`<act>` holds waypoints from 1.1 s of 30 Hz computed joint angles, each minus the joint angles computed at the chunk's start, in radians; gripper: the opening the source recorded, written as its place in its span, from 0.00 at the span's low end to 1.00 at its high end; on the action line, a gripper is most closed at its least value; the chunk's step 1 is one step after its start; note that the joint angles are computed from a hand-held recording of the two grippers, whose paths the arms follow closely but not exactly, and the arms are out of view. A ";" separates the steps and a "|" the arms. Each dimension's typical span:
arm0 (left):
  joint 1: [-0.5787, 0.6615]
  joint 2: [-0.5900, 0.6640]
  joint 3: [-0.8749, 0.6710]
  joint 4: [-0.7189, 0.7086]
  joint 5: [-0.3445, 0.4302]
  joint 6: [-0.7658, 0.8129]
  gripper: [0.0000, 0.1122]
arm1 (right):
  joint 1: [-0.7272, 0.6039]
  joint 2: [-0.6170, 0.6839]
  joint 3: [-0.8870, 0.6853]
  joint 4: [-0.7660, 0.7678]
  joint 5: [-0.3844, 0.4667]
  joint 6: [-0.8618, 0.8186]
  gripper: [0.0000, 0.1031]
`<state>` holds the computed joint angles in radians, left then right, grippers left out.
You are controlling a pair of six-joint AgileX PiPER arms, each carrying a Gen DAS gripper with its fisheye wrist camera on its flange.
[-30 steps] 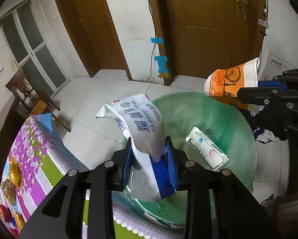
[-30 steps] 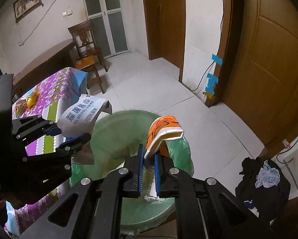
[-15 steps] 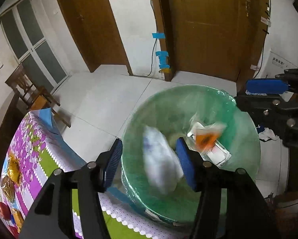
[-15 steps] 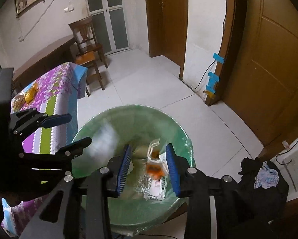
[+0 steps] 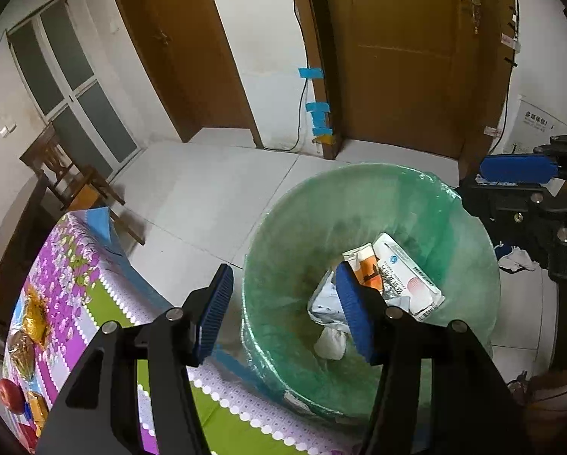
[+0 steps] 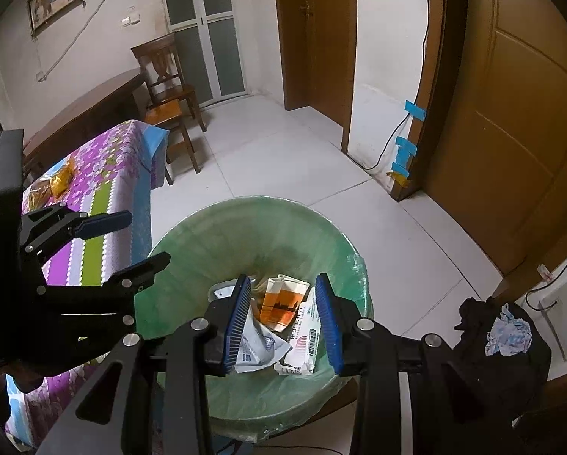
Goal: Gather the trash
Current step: 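Return both tools to the table toward the blue pack and white cloth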
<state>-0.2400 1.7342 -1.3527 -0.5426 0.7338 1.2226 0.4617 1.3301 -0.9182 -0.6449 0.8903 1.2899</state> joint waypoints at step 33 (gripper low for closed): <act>0.553 -0.080 0.105 -0.350 -0.106 0.224 0.58 | 0.511 0.519 -0.463 -0.588 0.276 0.563 0.50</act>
<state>0.3134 1.6539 -1.2475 -0.8931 0.6273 1.4467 0.9723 1.8495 -1.3816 -1.2328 1.1664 1.8532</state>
